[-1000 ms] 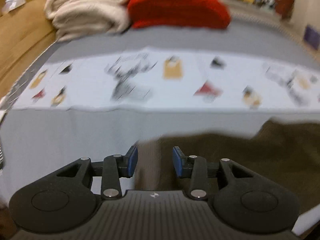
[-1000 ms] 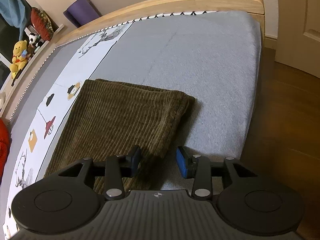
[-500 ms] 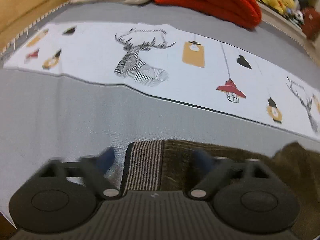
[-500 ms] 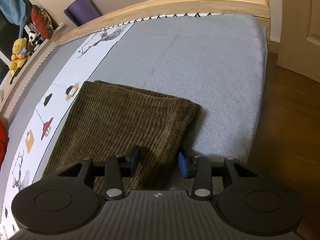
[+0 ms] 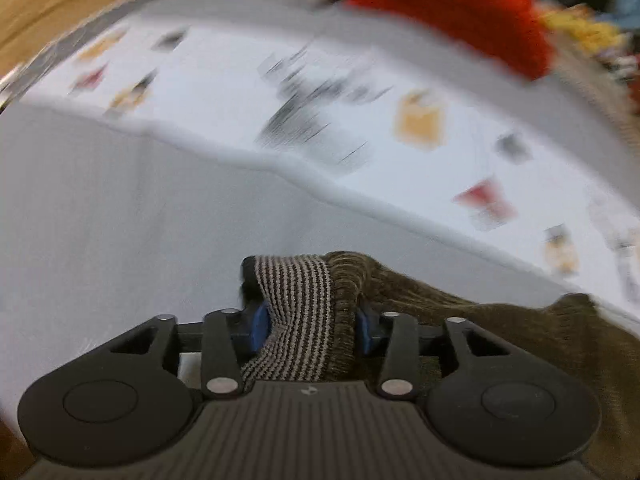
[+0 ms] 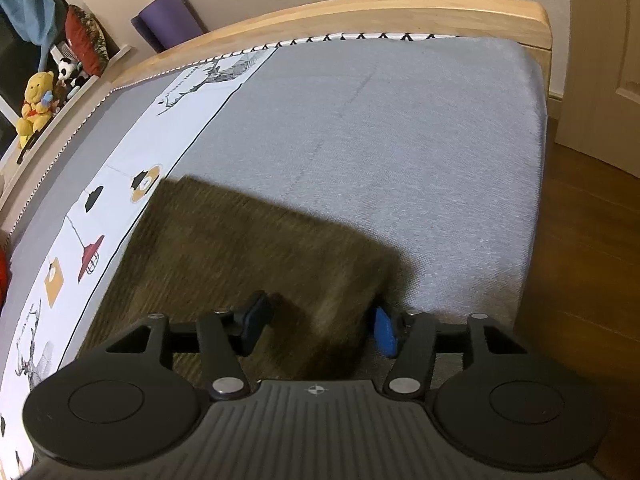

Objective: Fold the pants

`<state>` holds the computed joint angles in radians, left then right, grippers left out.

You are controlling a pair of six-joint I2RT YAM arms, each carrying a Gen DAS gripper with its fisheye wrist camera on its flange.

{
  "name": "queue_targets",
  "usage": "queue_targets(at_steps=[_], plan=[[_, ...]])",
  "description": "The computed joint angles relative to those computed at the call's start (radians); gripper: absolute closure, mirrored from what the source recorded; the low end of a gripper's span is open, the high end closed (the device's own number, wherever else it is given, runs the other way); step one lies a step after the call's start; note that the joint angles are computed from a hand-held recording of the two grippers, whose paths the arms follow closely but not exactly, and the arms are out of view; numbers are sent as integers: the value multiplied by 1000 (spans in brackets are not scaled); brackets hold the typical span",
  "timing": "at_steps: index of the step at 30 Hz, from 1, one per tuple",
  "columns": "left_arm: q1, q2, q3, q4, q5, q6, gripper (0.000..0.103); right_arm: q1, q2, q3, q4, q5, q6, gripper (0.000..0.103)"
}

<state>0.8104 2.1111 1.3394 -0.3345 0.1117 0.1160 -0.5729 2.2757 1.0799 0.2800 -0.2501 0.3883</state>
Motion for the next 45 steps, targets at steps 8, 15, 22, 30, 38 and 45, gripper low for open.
queue_targets(at_steps=[8, 15, 22, 30, 38, 45], plan=[[-94, -391, -447, 376, -108, 7, 34, -28, -44, -58, 53, -53, 59, 45], [-376, -568, -751, 431, 21, -74, 34, -61, 10, -53, 102, -160, 146, 45], [-721, -396, -913, 617, -122, -107, 40, -32, 46, -17, 131, -123, 269, 43], [-647, -362, -954, 717, -45, -25, 38, 26, -18, -65, 162, -34, 328, 86], [-564, -407, -923, 622, 66, -76, 39, 232, -456, -294, 255, -17, 184, 86], [-401, -497, -924, 587, 180, -96, 39, 734, -692, -511, 317, 30, -61, 86]])
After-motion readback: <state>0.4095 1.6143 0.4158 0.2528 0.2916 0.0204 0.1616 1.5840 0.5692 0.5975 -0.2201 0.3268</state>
